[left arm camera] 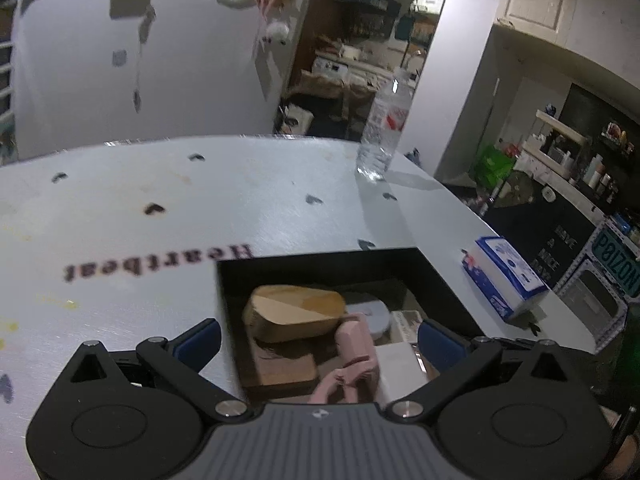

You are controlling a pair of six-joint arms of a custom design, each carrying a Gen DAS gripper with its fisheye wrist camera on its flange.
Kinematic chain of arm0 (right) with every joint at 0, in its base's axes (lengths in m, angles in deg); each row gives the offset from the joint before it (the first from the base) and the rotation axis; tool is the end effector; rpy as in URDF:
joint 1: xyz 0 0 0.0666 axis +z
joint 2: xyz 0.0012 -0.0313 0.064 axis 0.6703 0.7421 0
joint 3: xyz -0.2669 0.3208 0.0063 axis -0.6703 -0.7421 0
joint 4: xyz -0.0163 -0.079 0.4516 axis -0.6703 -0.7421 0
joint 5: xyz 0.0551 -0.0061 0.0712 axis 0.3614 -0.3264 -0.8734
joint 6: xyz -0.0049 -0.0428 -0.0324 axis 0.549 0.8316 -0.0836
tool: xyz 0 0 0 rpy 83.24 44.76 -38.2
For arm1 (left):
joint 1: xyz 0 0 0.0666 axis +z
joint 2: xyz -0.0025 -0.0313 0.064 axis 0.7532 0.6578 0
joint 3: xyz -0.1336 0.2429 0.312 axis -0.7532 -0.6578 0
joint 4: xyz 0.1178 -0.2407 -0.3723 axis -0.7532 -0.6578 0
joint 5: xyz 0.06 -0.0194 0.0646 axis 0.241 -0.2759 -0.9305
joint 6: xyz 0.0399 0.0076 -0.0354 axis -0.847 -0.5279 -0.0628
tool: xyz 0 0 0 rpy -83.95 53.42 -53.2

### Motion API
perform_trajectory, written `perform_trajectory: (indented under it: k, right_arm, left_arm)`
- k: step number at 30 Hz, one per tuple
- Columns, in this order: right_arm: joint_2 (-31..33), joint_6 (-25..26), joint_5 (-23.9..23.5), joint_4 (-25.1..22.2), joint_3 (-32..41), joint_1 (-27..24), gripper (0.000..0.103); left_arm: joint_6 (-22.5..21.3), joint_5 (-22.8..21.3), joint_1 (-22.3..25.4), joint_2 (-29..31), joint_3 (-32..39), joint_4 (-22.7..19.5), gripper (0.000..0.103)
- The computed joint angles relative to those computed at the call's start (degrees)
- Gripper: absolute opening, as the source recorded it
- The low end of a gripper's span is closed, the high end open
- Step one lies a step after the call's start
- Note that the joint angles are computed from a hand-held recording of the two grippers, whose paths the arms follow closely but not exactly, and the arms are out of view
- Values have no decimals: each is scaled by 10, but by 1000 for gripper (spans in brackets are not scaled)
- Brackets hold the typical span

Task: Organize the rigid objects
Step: 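Lift the open left gripper out of the box toward the white suction holder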

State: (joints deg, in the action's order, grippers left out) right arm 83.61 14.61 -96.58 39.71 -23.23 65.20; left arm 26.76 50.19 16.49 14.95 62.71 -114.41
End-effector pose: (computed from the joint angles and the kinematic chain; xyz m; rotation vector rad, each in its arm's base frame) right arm 0.4447 0.2003 0.3052 -0.5760 2.1851 0.5544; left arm 0.3168 -0.1804 0.3688 -0.4300 2.1919 -0.0806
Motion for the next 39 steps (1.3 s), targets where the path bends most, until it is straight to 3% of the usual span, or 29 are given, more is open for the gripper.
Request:
perform_trajectory:
  k: [8, 13, 17, 24, 32, 35, 39]
  right_arm:
    - [0, 0, 1, 0, 0, 1, 8]
    - [0, -1, 6, -1, 0, 3, 8]
    - [1, -2, 10, -2, 1, 5, 8]
    - [2, -1, 17, -7, 4, 8, 8]
    - [6, -3, 24, -11, 7, 11, 8]
    - [6, -2, 28, -13, 7, 13, 8]
    - [7, -1, 34, -17, 9, 16, 8]
  left_arm:
    - [42, -79, 4, -61, -39, -22, 103]
    - [64, -146, 9, -84, -58, -66, 103]
    - [114, -168, 21, -105, -74, -108, 103]
    - [205, -222, 43, -163, -107, -206, 103]
    - [334, -272, 97, -233, -125, -369, 103]
    - [313, -268, 126, -257, -136, -371, 103]
    - [185, -238, 180, -307, -166, -299, 102]
